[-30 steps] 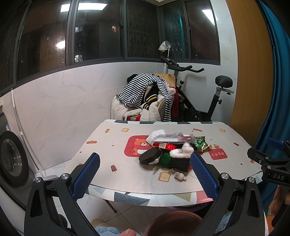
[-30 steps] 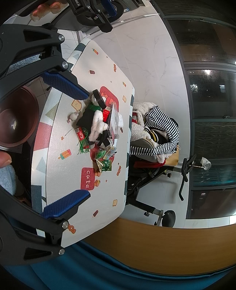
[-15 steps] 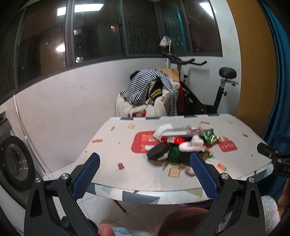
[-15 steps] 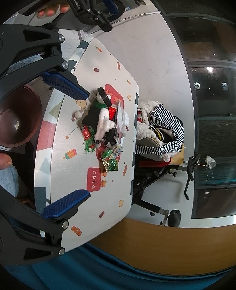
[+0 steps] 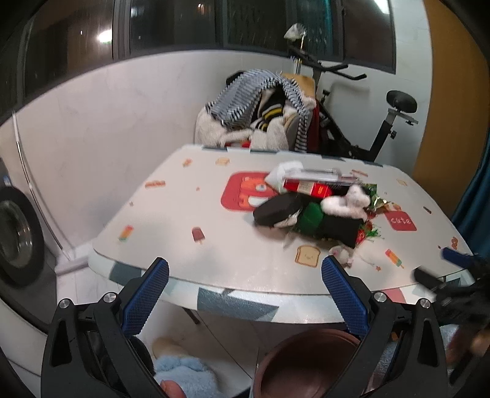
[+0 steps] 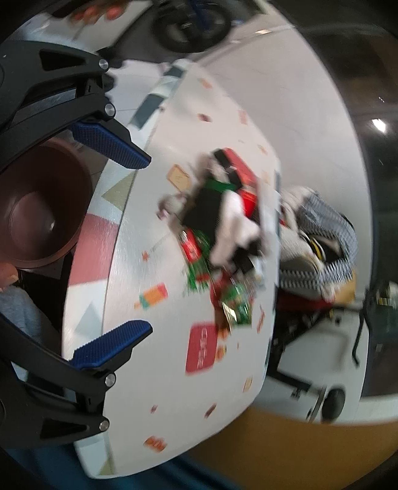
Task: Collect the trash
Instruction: 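Grasp the black round lid with the left gripper while the right gripper grasps the small white fluffy toy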
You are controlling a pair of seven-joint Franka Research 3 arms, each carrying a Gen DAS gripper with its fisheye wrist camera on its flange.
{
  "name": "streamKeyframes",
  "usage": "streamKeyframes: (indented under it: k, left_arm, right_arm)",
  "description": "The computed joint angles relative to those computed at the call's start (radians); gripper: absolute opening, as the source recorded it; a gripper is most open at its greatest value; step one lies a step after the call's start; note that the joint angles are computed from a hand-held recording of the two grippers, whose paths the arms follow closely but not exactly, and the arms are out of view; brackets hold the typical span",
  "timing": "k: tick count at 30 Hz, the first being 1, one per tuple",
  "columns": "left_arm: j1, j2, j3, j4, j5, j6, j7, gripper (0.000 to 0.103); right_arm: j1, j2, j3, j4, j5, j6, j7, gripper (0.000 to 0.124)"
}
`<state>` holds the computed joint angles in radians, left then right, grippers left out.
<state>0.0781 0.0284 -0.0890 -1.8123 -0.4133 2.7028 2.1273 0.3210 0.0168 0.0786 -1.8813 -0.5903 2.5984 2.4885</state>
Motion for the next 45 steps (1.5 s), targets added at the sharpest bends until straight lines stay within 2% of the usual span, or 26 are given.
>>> streamKeyframes:
  k: [1,3,5,7,12,15,17,19,20,21,24,27,30,32,34,35,39,41,43,45]
  left_arm:
    - [-0.002,0.008,0.001,0.002,0.027,0.006,-0.022,0.098]
    - [-0.002,0.026,0.0,0.007,0.071,0.022,-0.053,0.098]
    - [0.002,0.049,-0.002,0.021,0.108,0.025,-0.085,0.098]
    - [0.011,0.068,-0.009,0.038,0.11,0.024,-0.098,0.098]
    - [0.039,0.111,-0.024,0.082,0.095,-0.018,-0.129,0.097]
    - [0.054,0.13,-0.032,0.102,0.091,-0.046,-0.143,0.096]
    - [0.064,0.139,-0.041,0.112,0.071,-0.071,-0.132,0.09]
    - [0.073,0.148,-0.048,0.126,0.049,-0.099,-0.121,0.083]
    - [0.076,0.154,-0.051,0.134,0.037,-0.115,-0.121,0.081]
    - [0.081,0.161,-0.055,0.145,0.019,-0.138,-0.119,0.076]
    - [0.086,0.174,-0.061,0.166,-0.008,-0.184,-0.115,0.065]
    - [0.081,0.172,-0.067,0.16,-0.012,-0.183,-0.096,0.063]
    - [0.078,0.176,-0.074,0.165,-0.03,-0.196,-0.074,0.059]
    - [0.076,0.188,-0.081,0.18,-0.047,-0.22,-0.059,0.054]
    - [0.07,0.207,-0.084,0.203,-0.046,-0.242,-0.056,0.044]
    - [0.064,0.217,-0.084,0.214,-0.036,-0.246,-0.065,0.043]
    - [0.068,0.269,-0.096,0.294,-0.054,-0.293,-0.092,0.043]
    - [0.075,0.313,-0.105,0.362,-0.071,-0.34,-0.131,0.048]
    - [0.082,0.377,-0.115,0.457,-0.096,-0.386,-0.201,0.089]
    - [0.086,0.44,-0.131,0.542,-0.121,-0.385,-0.27,0.093]
  right_arm:
    - [-0.001,0.031,0.001,0.017,0.042,0.018,-0.053,0.096]
    - [-0.005,0.097,0.001,0.057,0.191,0.062,-0.181,0.078]
    - [-0.011,0.163,0.003,0.105,0.344,0.087,-0.281,0.076]
    - [-0.005,0.227,-0.006,0.154,0.412,0.12,-0.324,0.075]
    - [0.057,0.337,-0.073,0.288,0.423,0.084,-0.342,0.056]
    - [0.069,0.386,-0.091,0.354,0.452,0.038,-0.359,0.052]
    - [0.078,0.412,-0.104,0.385,0.461,0.02,-0.359,0.052]
    - [0.091,0.415,-0.121,0.381,0.452,0.04,-0.348,0.05]
    - [0.098,0.417,-0.13,0.381,0.445,0.042,-0.341,0.041]
    - [0.096,0.415,-0.128,0.376,0.45,0.046,-0.347,0.025]
    - [0.07,0.381,-0.098,0.322,0.514,0.077,-0.391,0.025]
    - [0.067,0.322,-0.092,0.231,0.539,0.114,-0.411,0.023]
    - [0.071,0.25,-0.105,0.122,0.538,0.17,-0.365,0.023]
    - [0.066,0.209,-0.109,0.058,0.535,0.208,-0.331,0.023]
    - [0.067,0.183,-0.118,0.024,0.497,0.225,-0.295,0.023]
    - [0.07,0.171,-0.126,0.008,0.464,0.234,-0.27,0.023]
    - [0.06,0.145,-0.131,-0.023,0.388,0.269,-0.202,0.023]
    - [0.051,0.141,-0.131,-0.036,0.366,0.301,-0.175,0.023]
    - [0.037,0.142,-0.119,-0.043,0.385,0.319,-0.184,0.023]
    - [0.026,0.144,-0.11,-0.047,0.408,0.328,-0.202,0.023]
